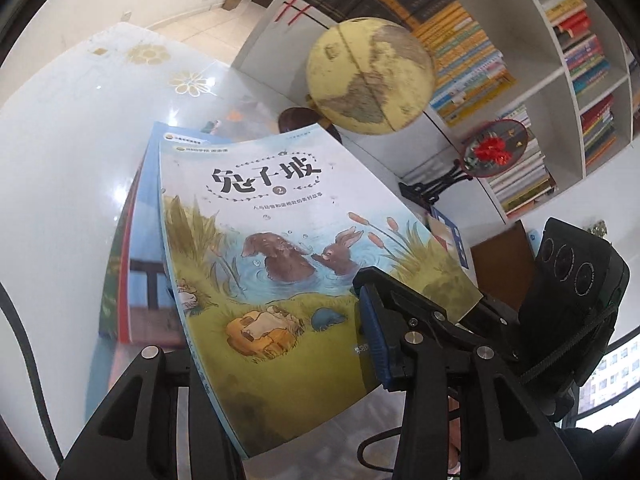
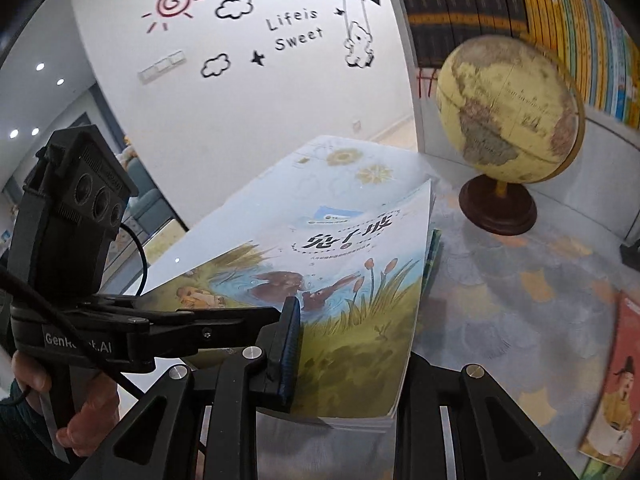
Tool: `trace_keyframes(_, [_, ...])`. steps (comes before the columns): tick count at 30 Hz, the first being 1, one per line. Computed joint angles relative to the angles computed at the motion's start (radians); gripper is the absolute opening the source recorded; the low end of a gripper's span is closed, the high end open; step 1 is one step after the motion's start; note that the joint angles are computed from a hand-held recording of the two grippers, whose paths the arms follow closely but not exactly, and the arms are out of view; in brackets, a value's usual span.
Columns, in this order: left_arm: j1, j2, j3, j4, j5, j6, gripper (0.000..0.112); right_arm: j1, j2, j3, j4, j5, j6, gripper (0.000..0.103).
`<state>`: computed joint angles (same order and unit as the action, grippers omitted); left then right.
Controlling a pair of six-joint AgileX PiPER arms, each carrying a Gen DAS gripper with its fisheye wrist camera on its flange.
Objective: Organize books
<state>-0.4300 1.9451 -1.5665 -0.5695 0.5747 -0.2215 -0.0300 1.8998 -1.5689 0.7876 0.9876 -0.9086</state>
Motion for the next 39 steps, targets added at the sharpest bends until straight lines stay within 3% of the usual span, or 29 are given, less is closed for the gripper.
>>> trace_keyframes(10, [0.105,0.119,-0.053,-0.195,0.048,0.226,0.039,0.072,0.107,-0.083,-0.064,-0.076,0.166,0.025])
trace_keyframes(14, [0.117,0.137,-0.030,-0.239,0.045,0.245,0.039,0.086,0.147,-0.113,-0.096,-0.072,0.218,0.027])
trace_keyframes(18, [0.114,0.129,0.035,-0.278,0.011,0.250,0.039,0.094,0.175,-0.125,-0.122,-0.056,0.236,0.032])
trace_keyframes(22, [0.105,0.112,0.079,-0.229,0.001,0.183,0.039,0.096,0.200,-0.139,-0.148,-0.013,0.250,0.039])
trace_keyframes(24, [0.099,0.090,0.109,-0.198,-0.008,0.140,0.039,0.095,0.220,-0.158,-0.162,0.023,0.263,0.050])
trace_keyframes(25, [0.098,0.076,0.130,-0.191,-0.019,0.126,0.039,0.094,0.227,-0.160,-0.168,0.037,0.266,0.051])
trace_keyframes(29, [0.058,0.006,0.187,0.012,-0.047,-0.098,0.039,0.072,0.199,-0.102,-0.200,0.045,0.261,0.051])
trace_keyframes(33, [-0.032,-0.048,0.170,0.267,-0.026,-0.365,0.039,0.006,0.117,0.021,-0.202,0.025,0.217,0.051])
trace_keyframes(37, [-0.159,-0.063,0.058,0.530,0.059,-0.638,0.041,-0.114,0.015,0.130,-0.157,0.054,0.161,0.051])
trace_keyframes(39, [-0.241,-0.051,-0.047,0.675,0.151,-0.768,0.041,-0.164,-0.037,0.157,-0.145,0.074,0.127,0.051])
